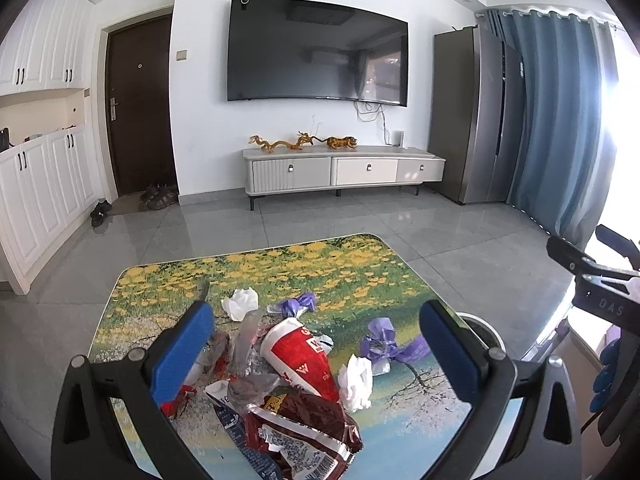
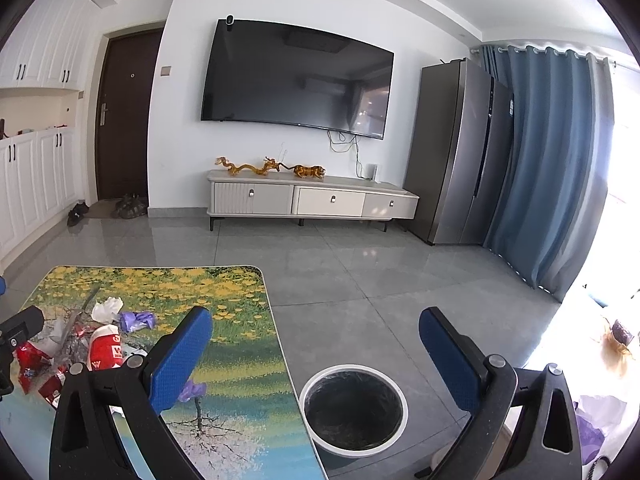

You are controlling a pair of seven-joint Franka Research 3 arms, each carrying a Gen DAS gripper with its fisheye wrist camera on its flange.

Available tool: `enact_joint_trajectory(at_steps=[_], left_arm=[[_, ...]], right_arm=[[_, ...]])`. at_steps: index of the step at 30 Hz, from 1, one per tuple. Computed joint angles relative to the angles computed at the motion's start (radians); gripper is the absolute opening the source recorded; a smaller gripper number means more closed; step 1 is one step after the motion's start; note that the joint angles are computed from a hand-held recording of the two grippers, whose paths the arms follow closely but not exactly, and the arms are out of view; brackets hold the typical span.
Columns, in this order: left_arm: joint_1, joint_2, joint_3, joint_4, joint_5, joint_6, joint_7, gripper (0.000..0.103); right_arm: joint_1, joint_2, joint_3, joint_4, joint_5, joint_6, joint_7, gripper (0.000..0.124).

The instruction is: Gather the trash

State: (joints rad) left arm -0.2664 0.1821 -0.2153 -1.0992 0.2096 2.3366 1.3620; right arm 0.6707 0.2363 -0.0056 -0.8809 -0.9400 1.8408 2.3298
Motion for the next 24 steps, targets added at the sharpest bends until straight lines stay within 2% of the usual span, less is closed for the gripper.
enact_joint_trajectory(at_steps=[14, 24], left_arm=[[-0.025, 0.023, -0.007, 0.049, -0.007, -0.043, 0.034, 0.103], [-0.064, 0.043, -0.005, 0.084, 0.061, -0.074, -0.023, 0.103]], right_arm=[[-0.039, -0.052, 0.036, -0.088, 0.009, 0.016, 0.011, 0.103], [-0.095, -0.139, 0.073, -0.228, 0.032, 0.097, 0.008, 0.103]])
